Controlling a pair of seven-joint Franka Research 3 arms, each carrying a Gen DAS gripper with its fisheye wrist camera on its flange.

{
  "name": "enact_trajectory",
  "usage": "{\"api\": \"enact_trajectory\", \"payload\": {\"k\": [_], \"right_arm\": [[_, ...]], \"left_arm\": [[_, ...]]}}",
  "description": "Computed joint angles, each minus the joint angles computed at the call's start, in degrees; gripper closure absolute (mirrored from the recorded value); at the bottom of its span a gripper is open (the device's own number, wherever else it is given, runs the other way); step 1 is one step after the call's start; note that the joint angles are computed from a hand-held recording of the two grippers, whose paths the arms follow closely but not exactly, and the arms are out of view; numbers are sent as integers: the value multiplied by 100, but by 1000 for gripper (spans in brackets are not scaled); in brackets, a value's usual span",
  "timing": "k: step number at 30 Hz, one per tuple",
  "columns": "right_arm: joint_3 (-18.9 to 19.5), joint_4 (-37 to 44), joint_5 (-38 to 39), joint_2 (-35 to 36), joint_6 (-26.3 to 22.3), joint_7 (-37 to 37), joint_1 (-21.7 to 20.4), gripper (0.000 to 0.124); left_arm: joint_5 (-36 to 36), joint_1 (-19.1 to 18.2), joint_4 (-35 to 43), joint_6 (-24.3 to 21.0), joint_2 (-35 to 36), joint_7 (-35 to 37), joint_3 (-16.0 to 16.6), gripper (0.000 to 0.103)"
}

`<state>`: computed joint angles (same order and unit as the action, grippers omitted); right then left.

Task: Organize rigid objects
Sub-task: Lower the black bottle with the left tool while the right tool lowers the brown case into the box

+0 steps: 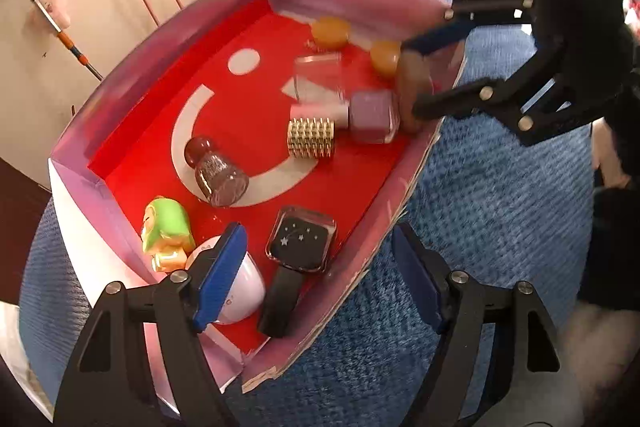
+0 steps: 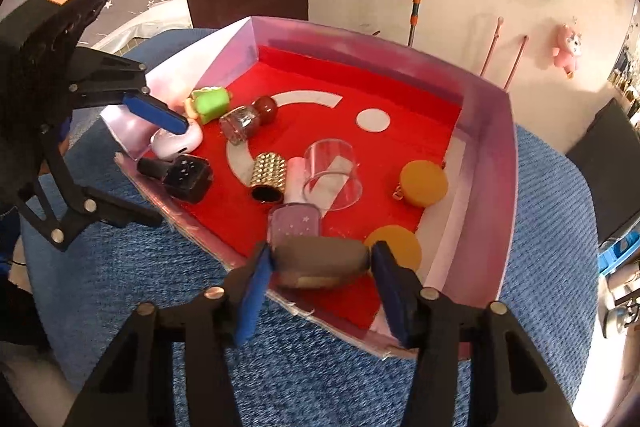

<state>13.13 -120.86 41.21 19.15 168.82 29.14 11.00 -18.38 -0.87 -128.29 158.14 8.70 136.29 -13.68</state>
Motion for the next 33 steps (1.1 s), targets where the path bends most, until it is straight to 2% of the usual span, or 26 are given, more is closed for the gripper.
{"api": "enact_trajectory", "payload": {"k": [5,9,14,16,22,26,29,33], "right_arm": [[-22,-63,-113,-10,130,90,80,70],[-11,-12,-135,23,38,181,47,70],[0,-4,-141,26,10,206,28,70],[-9,11,-150,31,-3,233,33,70],[29,24,-58,25,-58,192,-12,70],[10,22,-30,13,-82,178,-2,70],[-37,28,-67,14,-116,225,38,70],[-95,18,-214,56,-22,337,123,69]], "left_arm": [[170,16,118,-118,148,-184,15,35],[-474,180,85,-238,-5,358,-148,35],[-465,24,107,-257,-68,304,2,34],[-528,32,201,-383,-22,304,19,34],[-699,35,303,-334,-36,408,31,34],[-315,-24,413,-466,116,149,95,34],[44,-54,455,-394,254,-183,134,34],[68,65,517,-404,372,-246,27,37]]}}
